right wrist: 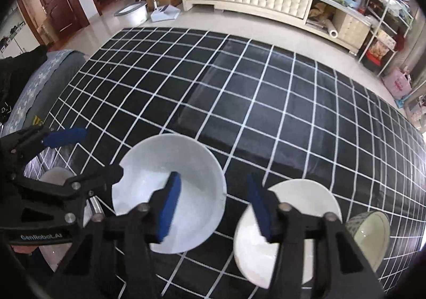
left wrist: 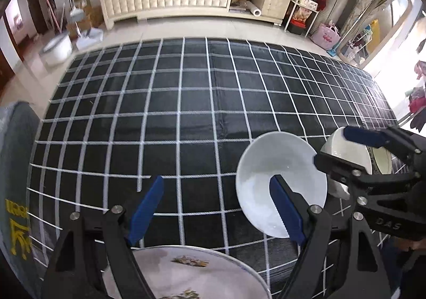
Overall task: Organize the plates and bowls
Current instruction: 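Move the right gripper to the wide white bowl rim and grasp it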
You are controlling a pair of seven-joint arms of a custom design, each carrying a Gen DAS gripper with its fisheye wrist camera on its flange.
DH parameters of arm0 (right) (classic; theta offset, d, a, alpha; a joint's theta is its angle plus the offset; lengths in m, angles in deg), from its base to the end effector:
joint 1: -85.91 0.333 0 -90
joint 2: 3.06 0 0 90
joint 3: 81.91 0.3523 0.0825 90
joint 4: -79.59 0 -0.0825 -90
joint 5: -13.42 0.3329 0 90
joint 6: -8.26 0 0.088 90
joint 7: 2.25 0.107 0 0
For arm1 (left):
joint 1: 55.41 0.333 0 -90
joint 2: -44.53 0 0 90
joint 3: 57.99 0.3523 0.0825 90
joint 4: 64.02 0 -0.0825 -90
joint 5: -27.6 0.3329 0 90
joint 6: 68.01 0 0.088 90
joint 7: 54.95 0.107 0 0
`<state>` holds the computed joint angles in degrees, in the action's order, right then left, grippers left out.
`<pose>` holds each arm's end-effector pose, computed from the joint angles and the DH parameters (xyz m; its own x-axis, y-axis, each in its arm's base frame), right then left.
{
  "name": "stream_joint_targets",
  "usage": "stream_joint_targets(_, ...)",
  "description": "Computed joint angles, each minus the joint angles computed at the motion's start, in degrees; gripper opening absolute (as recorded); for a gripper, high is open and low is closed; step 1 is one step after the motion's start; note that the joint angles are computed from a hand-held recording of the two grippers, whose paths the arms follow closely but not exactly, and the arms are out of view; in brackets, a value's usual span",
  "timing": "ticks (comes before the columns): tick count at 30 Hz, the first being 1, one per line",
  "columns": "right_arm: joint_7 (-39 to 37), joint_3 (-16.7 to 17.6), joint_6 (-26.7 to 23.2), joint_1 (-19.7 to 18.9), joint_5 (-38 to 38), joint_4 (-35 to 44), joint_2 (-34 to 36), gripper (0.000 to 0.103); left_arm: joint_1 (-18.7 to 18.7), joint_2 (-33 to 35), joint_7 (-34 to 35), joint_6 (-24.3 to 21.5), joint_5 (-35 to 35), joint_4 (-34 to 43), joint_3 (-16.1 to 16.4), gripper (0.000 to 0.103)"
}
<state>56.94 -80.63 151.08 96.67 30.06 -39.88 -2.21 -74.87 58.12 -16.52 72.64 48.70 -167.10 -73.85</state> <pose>0.5273 0.1108 0.5218 0.5290 -0.8481 -0.0314 -0.7728 -0.4661 -0.4306 0.5153 -0.3446 0.5234 0.0367 -0.9897 0.1384 -0.8905 -0.0953 -0.4449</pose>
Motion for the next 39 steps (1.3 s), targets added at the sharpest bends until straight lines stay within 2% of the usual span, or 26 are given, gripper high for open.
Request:
stream_joint_targets(2,-0.01,-0.02,-0.3,0.05,-0.36,0.15,0.64,0.046,0.0,0.55,0.52,-0.24,-0.38,0.16,-0.2,0.079)
stream_joint_targets(4,0.4,-0.12,-0.1,0.09,-0.66,0.01,1.14,0.04,0.2,1.06,1.46,0.17,-1.1,0.1,-0.5,0.067)
stream_joint_targets(8,-1.12,-0.27,-0.73,-0.09,1.49,-0.35,1.28,0.027,0.83,2.0,3.97,0.3,-4.04,0.03,-1.25,0.051)
stream_joint_targets(10,1.15,-0.46,-0.7,-0.09,0.34,-0.62,1.48,0.02,0.84,2.48,4.45,0.54,-4.63,0.1,-1.34,0.036)
stream_joint_targets(13,1.98,-0.51,1.19,-0.07,0.04,-1.74,1.29,0.012,1.7,2.85,6.05,1.84,-7.54,-0.48,-2.04,0.024)
stream_joint_targets(19,4.93,-0.35,3.25,0.17,-2.13,-3.01,0.71,0.012,1.41,3.66,7.17,2.55,-9.07,0.58,-2.32,0.007)
stream_joint_targets(24,7.48,-0.14,4.04,0.27,-2.17,-3.65,-0.15,0.012,0.18,3.99,5.05,1.81,-7.06,1.18,-1.62,0.007)
stream_joint_targets(30,7.59,-0.01,2.69,-0.26,-0.48,-4.53,-2.56,0.012,-0.3,2.85,3.55,0.08,-6.61,0.93,-1.69,0.007)
stream_joint_targets(35,7.61,0.18,1.97,-1.02,0.59,-6.16,-5.8,0.012,-0.57,0.9,2.72,0.34,-6.38,-0.26,-1.76,0.007)
stream_joint_targets(39,8.06,0.49,1.54,-1.88,0.67,-8.12,-9.19,0.012,-1.26,-0.92,2.63,-1.19,-5.99,-0.22,-2.05,0.007)
